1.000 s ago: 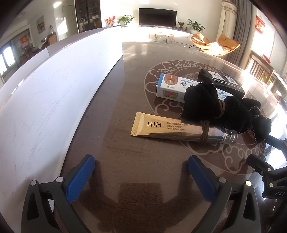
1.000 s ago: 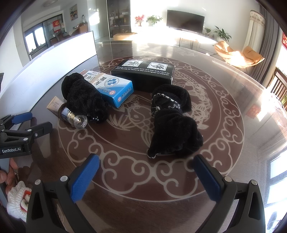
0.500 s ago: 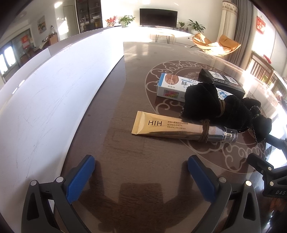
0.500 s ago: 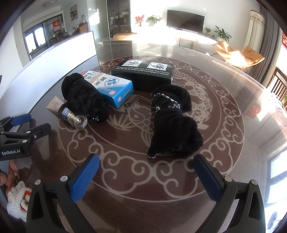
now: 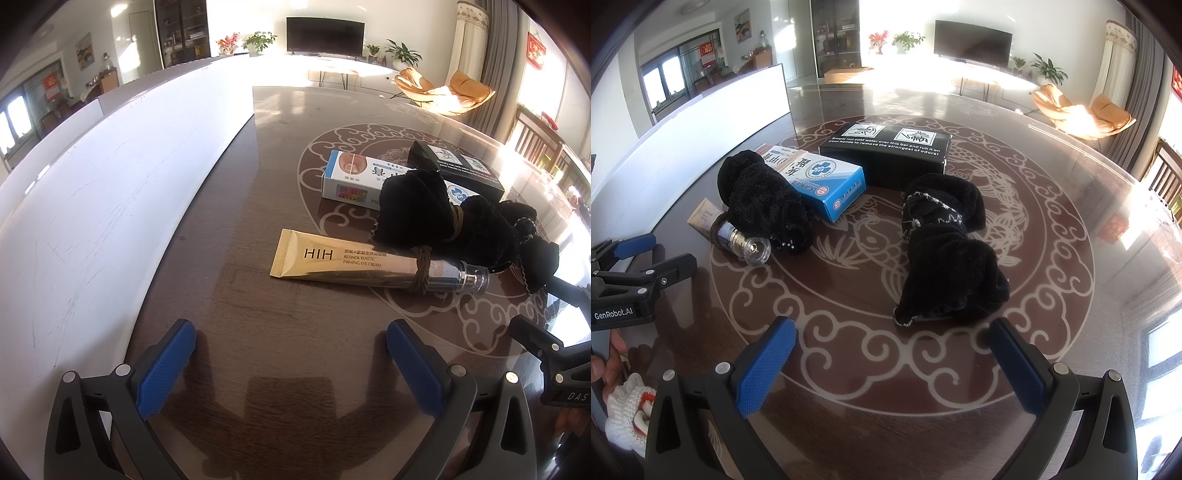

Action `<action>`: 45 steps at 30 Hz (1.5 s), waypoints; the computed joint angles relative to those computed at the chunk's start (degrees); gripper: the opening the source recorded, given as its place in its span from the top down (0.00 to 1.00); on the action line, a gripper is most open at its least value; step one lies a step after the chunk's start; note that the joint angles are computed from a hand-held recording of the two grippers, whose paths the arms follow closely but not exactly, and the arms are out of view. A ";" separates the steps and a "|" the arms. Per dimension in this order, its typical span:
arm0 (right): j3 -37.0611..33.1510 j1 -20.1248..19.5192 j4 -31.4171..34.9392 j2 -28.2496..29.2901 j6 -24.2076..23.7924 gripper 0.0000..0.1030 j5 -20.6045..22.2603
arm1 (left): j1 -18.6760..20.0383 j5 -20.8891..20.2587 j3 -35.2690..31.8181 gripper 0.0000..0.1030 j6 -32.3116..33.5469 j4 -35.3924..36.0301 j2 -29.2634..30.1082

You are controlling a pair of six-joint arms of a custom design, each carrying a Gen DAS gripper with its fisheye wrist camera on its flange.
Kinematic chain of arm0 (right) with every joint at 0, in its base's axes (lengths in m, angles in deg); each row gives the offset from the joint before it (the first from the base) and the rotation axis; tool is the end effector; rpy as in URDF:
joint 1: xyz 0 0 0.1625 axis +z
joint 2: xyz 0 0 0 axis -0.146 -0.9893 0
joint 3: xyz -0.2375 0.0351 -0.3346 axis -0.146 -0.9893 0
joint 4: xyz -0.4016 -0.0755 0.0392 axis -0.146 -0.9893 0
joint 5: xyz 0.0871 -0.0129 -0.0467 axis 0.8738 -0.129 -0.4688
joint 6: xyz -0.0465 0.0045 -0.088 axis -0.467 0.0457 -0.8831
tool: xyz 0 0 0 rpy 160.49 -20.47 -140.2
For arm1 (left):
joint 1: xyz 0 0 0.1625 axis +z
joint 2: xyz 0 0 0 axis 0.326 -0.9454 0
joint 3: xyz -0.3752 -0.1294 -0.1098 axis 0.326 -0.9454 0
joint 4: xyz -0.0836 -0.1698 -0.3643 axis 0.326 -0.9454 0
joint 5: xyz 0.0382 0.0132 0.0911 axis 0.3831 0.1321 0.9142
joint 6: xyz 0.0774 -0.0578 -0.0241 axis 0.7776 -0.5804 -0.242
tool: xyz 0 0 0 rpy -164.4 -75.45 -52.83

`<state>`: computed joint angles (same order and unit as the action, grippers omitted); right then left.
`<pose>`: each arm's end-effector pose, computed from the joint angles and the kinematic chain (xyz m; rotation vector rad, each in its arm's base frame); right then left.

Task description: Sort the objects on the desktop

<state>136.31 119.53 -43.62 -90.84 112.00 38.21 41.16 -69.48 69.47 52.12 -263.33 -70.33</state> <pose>0.2761 -0.5102 0.0442 0.7278 -2.3368 0.5575 -0.0546 -0.5315 0.1167 0.1079 2.2136 -0.7778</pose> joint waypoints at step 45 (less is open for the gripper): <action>-3.24 -4.40 0.11 -0.82 -8.70 0.64 -7.63 | 0.48 -3.90 -7.34 0.00 -6.69 16.74 0.18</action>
